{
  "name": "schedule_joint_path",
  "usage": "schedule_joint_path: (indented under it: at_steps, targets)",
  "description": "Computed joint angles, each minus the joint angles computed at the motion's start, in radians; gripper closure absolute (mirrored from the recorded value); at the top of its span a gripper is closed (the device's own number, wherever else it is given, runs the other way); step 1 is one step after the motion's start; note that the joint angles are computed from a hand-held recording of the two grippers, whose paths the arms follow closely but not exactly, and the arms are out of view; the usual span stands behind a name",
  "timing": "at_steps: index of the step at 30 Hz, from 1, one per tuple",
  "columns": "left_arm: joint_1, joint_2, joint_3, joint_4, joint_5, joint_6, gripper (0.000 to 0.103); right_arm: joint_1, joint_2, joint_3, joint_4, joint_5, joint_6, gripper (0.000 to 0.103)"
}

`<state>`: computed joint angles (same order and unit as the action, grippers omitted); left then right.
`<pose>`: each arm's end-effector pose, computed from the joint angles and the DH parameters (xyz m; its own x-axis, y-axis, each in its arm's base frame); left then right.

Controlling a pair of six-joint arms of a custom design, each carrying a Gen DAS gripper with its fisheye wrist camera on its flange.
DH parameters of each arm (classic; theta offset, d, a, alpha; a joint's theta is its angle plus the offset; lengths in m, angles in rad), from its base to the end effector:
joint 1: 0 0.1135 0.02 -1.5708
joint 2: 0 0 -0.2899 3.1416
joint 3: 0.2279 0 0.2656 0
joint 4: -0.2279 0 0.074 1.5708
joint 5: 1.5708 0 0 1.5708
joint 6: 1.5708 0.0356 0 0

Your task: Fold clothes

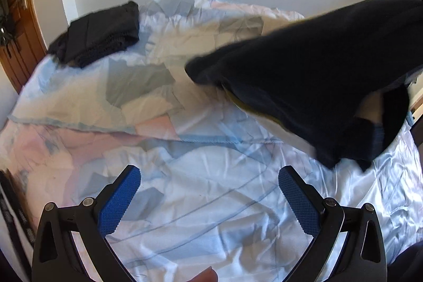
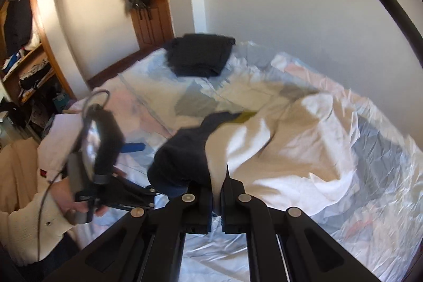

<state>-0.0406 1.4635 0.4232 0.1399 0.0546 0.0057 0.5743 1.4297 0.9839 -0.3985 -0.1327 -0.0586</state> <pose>0.2394 -0.0117 0.1231 -0.7825 0.0375 -0.6215 0.0789 0.9961 -0.0392 0.2587 0.1730 0.2614 -0.5907 -0.4513 -0.6689 -0.6480 0.7593 0.0598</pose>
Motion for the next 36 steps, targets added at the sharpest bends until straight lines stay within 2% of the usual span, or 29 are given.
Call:
schedule_joint_path:
  at_steps: [3,7,12,16,18,21,26,27,28,29,30,31,36]
  targets:
    - [0.042,-0.044,0.000,-0.022,0.025,0.010,0.000,0.003,-0.057,0.068,-0.096,-0.036,0.020,0.099]
    - [0.102,-0.103,-0.001,-0.051,0.110,0.006,0.000,0.049,-0.117,0.211,-0.240,-0.009,0.027,0.099]
    - [0.110,-0.274,-0.019,-0.102,0.133,0.002,0.000,0.122,-0.126,0.439,-0.416,0.039,0.061,0.099]
    - [0.120,-0.393,-0.021,-0.144,0.115,0.010,0.000,0.105,-0.094,0.555,-0.490,0.090,0.080,0.099]
    - [0.118,-0.375,-0.024,-0.125,0.080,0.007,0.000,0.034,-0.061,0.536,-0.469,0.104,0.086,0.099]
    - [0.117,-0.265,-0.026,-0.064,0.054,-0.001,0.000,-0.091,0.022,0.462,-0.383,0.124,0.069,0.099]
    - [0.028,-0.128,-0.034,0.020,-0.035,-0.004,0.000,-0.276,0.228,0.392,-0.211,0.202,0.002,0.098]
    - [0.003,-0.107,-0.037,0.037,-0.058,-0.006,0.000,-0.306,0.258,0.376,-0.169,0.205,-0.009,0.092]
    - [-0.016,-0.089,-0.039,0.048,-0.075,-0.007,0.000,-0.332,0.283,0.351,-0.114,0.228,-0.019,0.070]
    - [-0.035,-0.066,-0.040,0.061,-0.096,-0.008,0.000,-0.354,0.291,0.311,-0.045,0.260,-0.029,0.054]
    - [-0.050,-0.040,-0.039,0.075,-0.117,-0.009,0.000,-0.375,0.289,0.265,0.014,0.282,-0.031,0.017]
    - [-0.058,-0.015,-0.038,0.086,-0.130,-0.009,0.000,-0.392,0.289,0.216,0.067,0.304,-0.024,0.002]
    - [-0.058,0.095,-0.010,0.106,-0.136,-0.010,0.000,-0.432,0.264,-0.027,0.211,0.323,-0.028,0.000]
